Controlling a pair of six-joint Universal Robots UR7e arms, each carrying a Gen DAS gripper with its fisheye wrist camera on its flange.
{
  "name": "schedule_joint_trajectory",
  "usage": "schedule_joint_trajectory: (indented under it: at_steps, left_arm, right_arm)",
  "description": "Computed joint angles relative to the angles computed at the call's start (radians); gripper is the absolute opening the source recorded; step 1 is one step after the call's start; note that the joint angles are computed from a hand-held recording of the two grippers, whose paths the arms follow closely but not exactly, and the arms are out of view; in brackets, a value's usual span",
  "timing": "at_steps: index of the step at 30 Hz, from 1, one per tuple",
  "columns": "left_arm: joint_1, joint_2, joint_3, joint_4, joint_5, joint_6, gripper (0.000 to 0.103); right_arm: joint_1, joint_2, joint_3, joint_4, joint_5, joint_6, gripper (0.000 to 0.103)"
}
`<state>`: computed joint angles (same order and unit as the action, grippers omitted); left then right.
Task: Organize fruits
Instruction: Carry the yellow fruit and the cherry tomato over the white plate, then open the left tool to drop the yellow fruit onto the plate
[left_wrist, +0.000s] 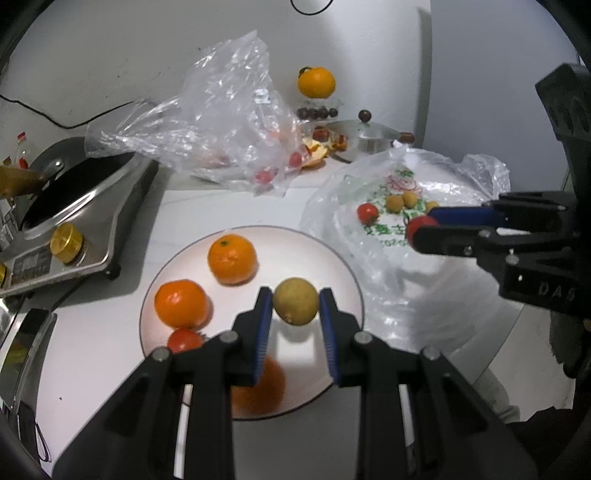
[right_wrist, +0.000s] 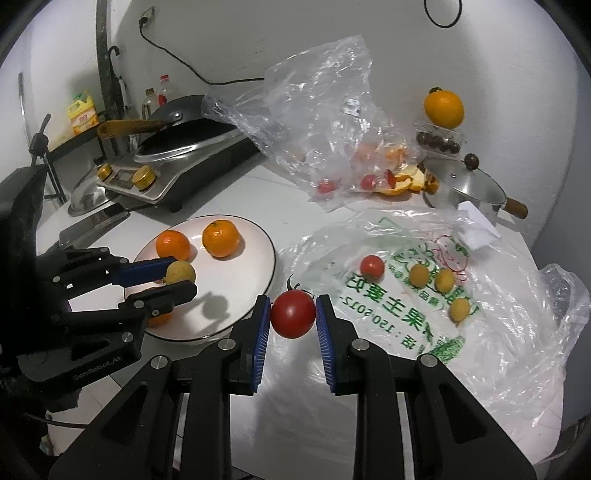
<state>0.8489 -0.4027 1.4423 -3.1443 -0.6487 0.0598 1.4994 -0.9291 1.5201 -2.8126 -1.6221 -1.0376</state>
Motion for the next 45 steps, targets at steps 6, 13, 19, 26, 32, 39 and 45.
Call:
schedule_joint_trajectory:
  at_steps: [6,13,19,26,32,39,45]
  left_arm:
    - [0.011,-0.02,0.027,0.005,-0.007,-0.008,0.026]
    - [0.021,-0.03,0.043,0.028,-0.062,-0.015,0.026]
    - [0.023,-0.029,0.043,0.044,-0.097,-0.01,0.027]
    - [0.022,-0.038,0.054,0.05,-0.11,-0.005,0.028]
    - [0.017,-0.048,0.078,0.004,-0.107,0.008,0.028]
    - [0.014,-0.071,0.116,-0.067,-0.072,0.019,0.028]
    - [0.019,-0.09,0.147,-0.112,-0.031,0.016,0.028]
  right_arm:
    - [0.008,0.009,0.012,-0.007,-0.002,0.007,0.027]
    - [0.012,0.021,0.015,-0.014,-0.012,0.013,0.027]
    - [0.011,0.028,0.015,-0.021,-0.024,0.016,0.027]
    - [0.012,0.03,0.016,-0.026,-0.029,0.016,0.027]
    - [0.016,0.032,0.022,-0.035,-0.03,0.012,0.027]
    - [0.033,0.041,0.029,-0.032,-0.036,0.006,0.027]
    - [0.046,0.055,0.03,-0.021,-0.035,-0.002,0.027]
